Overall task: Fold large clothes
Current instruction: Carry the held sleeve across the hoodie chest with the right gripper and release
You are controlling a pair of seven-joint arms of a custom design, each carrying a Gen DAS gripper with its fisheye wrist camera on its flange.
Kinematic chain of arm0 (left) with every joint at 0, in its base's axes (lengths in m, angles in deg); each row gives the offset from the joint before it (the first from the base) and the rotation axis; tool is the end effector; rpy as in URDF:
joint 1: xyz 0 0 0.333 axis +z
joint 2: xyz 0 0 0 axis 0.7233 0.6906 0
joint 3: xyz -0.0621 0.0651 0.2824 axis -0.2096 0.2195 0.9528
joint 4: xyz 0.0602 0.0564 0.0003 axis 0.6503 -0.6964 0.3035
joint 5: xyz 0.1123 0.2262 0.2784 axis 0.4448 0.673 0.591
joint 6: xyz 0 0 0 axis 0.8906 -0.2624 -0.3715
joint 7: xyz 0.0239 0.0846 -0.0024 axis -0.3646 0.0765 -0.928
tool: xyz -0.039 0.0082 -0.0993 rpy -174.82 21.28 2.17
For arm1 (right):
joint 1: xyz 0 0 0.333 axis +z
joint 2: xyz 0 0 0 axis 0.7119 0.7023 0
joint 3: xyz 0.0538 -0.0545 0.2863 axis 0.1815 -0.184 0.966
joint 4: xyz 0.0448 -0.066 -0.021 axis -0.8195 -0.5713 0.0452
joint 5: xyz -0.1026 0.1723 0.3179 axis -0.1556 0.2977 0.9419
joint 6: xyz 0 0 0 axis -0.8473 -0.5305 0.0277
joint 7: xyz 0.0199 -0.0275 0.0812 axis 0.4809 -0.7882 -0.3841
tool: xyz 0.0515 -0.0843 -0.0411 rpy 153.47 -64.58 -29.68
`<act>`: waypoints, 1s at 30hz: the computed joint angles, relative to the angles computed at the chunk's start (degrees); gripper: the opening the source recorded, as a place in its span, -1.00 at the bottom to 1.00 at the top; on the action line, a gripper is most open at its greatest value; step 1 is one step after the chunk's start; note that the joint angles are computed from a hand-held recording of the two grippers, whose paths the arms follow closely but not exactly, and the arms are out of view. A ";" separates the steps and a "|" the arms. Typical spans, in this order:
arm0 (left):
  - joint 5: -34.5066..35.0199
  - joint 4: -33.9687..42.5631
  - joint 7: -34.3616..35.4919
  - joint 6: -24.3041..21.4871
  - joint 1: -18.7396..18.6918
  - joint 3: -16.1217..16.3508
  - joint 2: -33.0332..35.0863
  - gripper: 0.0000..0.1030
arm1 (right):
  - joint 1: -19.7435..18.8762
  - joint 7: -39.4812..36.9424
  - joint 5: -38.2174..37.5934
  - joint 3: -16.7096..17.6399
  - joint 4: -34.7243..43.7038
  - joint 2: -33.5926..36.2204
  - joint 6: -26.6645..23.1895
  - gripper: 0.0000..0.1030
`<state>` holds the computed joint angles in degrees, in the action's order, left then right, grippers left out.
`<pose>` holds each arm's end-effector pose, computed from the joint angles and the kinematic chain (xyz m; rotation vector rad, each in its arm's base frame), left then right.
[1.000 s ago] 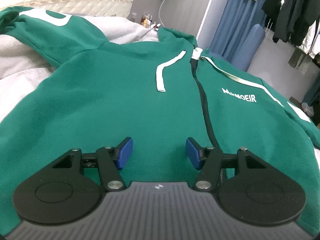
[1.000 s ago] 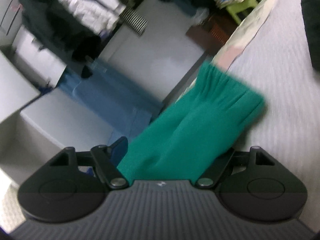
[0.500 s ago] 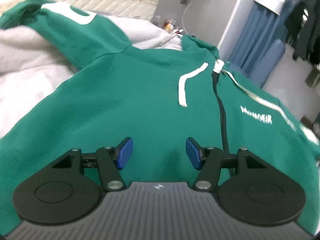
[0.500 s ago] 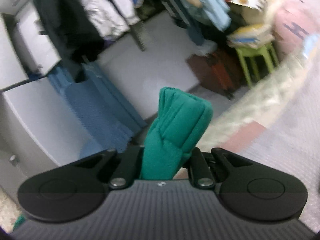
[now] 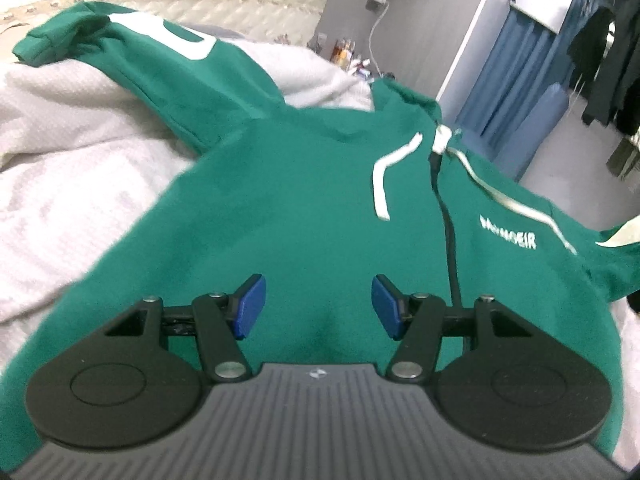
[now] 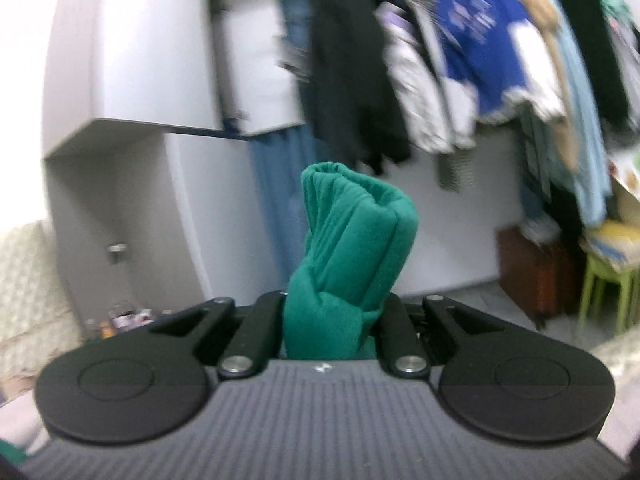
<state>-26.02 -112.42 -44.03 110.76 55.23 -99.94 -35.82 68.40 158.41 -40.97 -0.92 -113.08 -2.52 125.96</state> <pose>0.3232 -0.0294 0.5075 -2.1665 0.9752 -0.8416 0.5995 0.2012 0.7306 -1.1961 1.2789 -0.9225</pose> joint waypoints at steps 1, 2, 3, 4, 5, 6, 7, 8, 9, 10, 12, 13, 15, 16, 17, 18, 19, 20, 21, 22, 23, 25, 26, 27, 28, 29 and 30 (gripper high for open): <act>0.10 -0.51 0.67 0.49 -0.22 0.92 -0.85 0.25 | 1.79 0.15 -2.61 -0.02 0.77 -0.42 -0.31 -0.76; 0.16 -0.94 1.44 1.05 -0.30 1.73 -1.56 0.25 | 3.35 -0.27 -5.47 0.20 2.53 -0.11 -1.69 -0.76; 0.26 -1.30 1.91 1.57 0.03 2.04 -2.23 0.25 | 5.18 -0.06 -9.32 0.41 3.52 -0.28 -3.01 -0.76; 0.43 -1.63 2.62 1.97 0.44 2.42 -2.89 0.25 | 7.14 1.64 -14.31 0.68 4.02 -0.56 -3.60 -0.76; 0.42 -1.97 3.47 2.08 0.67 3.00 -3.66 0.25 | 7.97 1.84 -16.33 1.82 4.54 -0.50 -3.84 -0.76; 0.26 -2.54 4.48 2.57 0.70 3.96 -4.55 0.25 | 8.35 1.95 -17.47 3.02 4.32 -0.76 -3.65 -0.76; -0.18 -3.26 6.03 3.35 0.15 5.63 -5.47 0.25 | 9.21 3.02 -19.22 4.23 4.01 -0.92 -3.21 -0.76; -0.82 -3.78 7.81 4.06 -0.55 7.31 -6.12 0.25 | 9.70 3.77 -20.46 5.19 3.57 -1.03 -2.86 -0.76; -1.58 -4.35 9.30 4.53 -0.95 8.53 -7.04 0.25 | 10.77 5.10 -22.65 6.03 2.97 -1.22 -2.90 -0.76; -2.33 -4.98 10.15 5.11 -0.81 9.15 -8.04 0.25 | 11.79 6.76 -25.29 6.73 2.40 -1.30 -2.96 -0.76; -3.98 -6.06 11.79 7.29 -0.60 10.86 -9.06 0.25 | 13.01 5.83 -26.81 8.75 1.84 -0.73 -2.96 -0.76; -4.74 -6.54 12.36 8.44 -0.16 11.37 -9.41 0.25 | 14.02 6.89 -29.09 9.29 0.78 -0.67 -2.56 -0.76; -6.07 -6.82 13.60 9.68 0.93 11.88 -9.36 0.25 | 15.38 7.42 -31.47 10.67 -1.33 -0.32 -2.25 -0.76; -6.77 -6.98 14.22 10.37 1.37 12.17 -9.21 0.25 | 16.09 7.95 -32.72 11.25 -3.03 -0.21 -2.13 -0.75; -7.51 -7.10 14.81 11.07 1.74 12.44 -8.88 0.25 | 16.68 8.22 -33.58 11.87 -4.54 -0.10 -2.09 -0.75; -8.24 -7.17 15.39 11.68 2.12 12.65 -8.51 0.25 | 17.14 8.16 -34.07 12.48 -5.57 0.23 -1.94 -0.75; -8.93 -7.31 15.96 12.60 2.49 13.00 -8.06 0.25 | 17.58 7.80 -35.14 12.88 -7.18 0.57 -1.27 -0.75; -9.63 -7.31 16.47 13.25 2.79 13.28 -7.54 0.25 | 18.55 8.56 -37.07 13.20 -8.63 0.51 -1.60 -0.75; -10.35 -7.25 16.93 13.97 3.07 13.64 -6.80 0.25 | 19.17 9.22 -38.56 13.70 -10.37 0.50 -1.81 -0.73; -11.07 -7.24 17.37 14.78 3.25 14.06 -6.10 0.25 | 18.75 6.52 -36.11 14.72 -12.22 0.84 -1.53 -0.72; -11.77 -7.28 17.73 15.57 3.52 14.43 -5.44 0.25 | 18.26 2.99 -32.33 15.61 -13.95 1.04 -1.40 -0.72; -13.00 -7.35 18.27 16.50 4.15 14.74 -4.42 0.25 | 18.12 -3.60 -24.95 16.60 -16.02 2.05 -2.18 -0.72; -13.66 -7.37 18.47 17.20 4.29 15.12 -3.71 0.25 | 18.61 -5.03 -22.80 16.74 -17.44 2.16 -2.61 -0.71; -14.27 -7.49 18.59 17.90 4.42 15.30 -3.18 0.25 | 18.02 -9.06 -17.89 17.73 -19.07 2.26 -2.50 -0.71; -14.81 -7.54 18.76 18.57 4.53 15.53 -2.56 0.25 | 16.08 -16.09 -9.83 20.13 -20.69 2.42 -2.55 -0.71; -15.30 -7.35 18.95 19.01 4.58 15.71 -1.68 0.25 | 15.40 -19.72 -5.30 21.60 -22.31 2.00 -3.09 -0.69; -15.71 -7.34 19.12 19.43 4.60 15.77 -1.09 0.25 | 14.65 -23.77 -1.30 22.87 -22.71 2.13 -3.76 -0.67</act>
<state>-41.73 -119.76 -24.91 130.19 59.83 -84.18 -36.92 83.05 134.65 -42.26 21.95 -135.79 -0.39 122.19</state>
